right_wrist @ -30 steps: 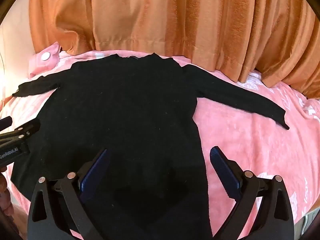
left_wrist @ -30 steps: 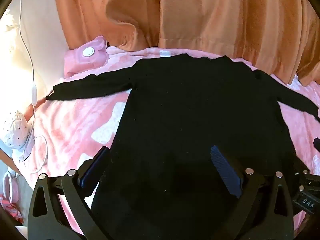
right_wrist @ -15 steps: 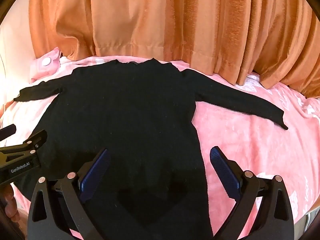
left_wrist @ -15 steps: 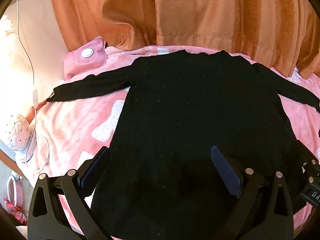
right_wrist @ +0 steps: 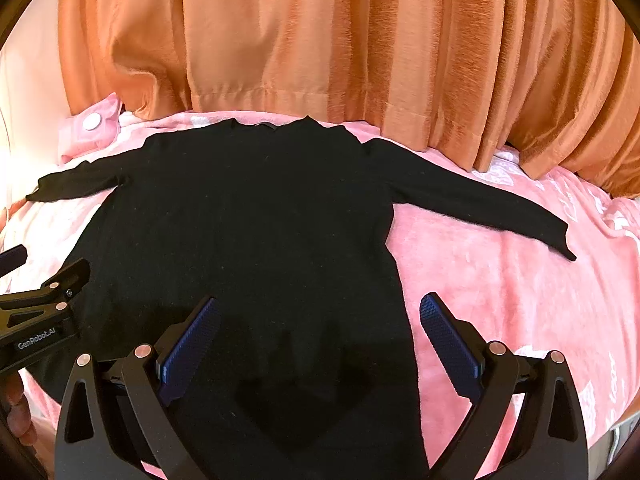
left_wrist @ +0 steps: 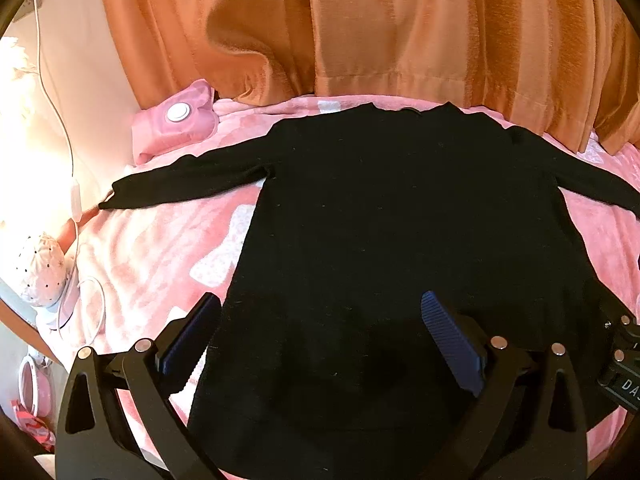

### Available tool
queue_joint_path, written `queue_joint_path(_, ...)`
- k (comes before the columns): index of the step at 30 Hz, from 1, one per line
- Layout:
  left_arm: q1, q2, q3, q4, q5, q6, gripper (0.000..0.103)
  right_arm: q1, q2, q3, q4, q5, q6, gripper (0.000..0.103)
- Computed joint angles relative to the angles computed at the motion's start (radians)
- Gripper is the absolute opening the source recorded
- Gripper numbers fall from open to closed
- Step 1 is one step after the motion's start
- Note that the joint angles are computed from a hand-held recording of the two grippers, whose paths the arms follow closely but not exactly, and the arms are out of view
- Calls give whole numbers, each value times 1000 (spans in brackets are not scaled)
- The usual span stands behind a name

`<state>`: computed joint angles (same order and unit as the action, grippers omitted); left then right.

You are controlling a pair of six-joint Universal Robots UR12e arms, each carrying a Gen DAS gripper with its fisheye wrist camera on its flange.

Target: Fold small clothes

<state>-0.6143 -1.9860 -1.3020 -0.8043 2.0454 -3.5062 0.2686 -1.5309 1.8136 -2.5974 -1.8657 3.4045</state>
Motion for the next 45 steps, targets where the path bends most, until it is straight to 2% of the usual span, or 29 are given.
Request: queue_joint_path(45,1,-3,-2,-2,1,5,98,5,4,-6,0,-3,-1,98)
